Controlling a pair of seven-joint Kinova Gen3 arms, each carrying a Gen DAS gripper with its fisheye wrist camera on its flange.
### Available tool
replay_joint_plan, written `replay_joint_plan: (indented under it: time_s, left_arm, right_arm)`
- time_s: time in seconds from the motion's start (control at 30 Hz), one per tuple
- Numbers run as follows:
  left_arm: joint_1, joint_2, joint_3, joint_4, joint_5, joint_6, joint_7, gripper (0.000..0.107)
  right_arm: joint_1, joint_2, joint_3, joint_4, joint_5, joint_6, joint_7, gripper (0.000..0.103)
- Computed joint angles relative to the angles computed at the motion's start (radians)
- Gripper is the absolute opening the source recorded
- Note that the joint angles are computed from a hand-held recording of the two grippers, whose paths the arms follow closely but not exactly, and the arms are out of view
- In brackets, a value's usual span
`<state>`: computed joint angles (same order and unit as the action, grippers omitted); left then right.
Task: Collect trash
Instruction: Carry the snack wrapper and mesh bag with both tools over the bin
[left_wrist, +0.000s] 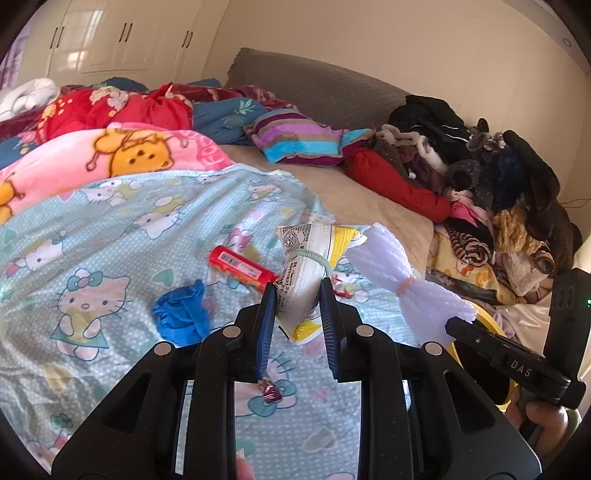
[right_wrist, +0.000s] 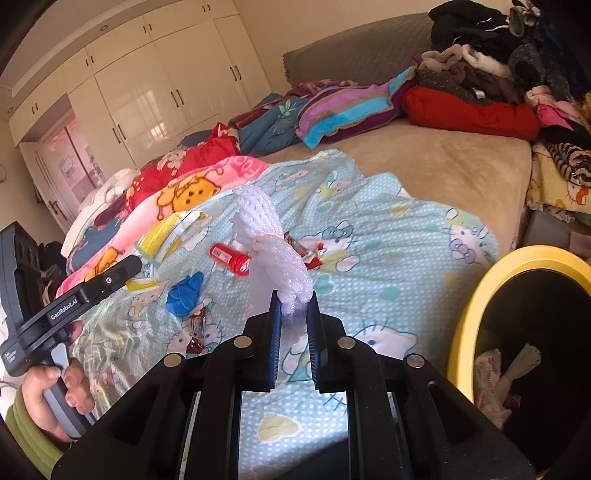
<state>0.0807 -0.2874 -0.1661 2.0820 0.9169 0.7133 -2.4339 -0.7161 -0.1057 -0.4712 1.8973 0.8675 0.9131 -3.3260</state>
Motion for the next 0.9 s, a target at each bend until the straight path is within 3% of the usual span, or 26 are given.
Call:
replay_joint_plan:
  time_s: [0.53, 0.9]
  left_arm:
    - [0.079, -0.060, 0.021, 0.001, -0.017, -0.031, 0.026, 0.017]
    - [0.157, -0.081, 0.036, 0.003, -0.038, -0.069, 0.057, 0.017]
  right_arm:
    - [0.032, -0.071, -0.061, 0.001, -0.019, 0.090, -0.020, 0.013]
    - [0.118, -0.152, -0.119, 0.022, -0.074, 0.142, -0.024, 0.013]
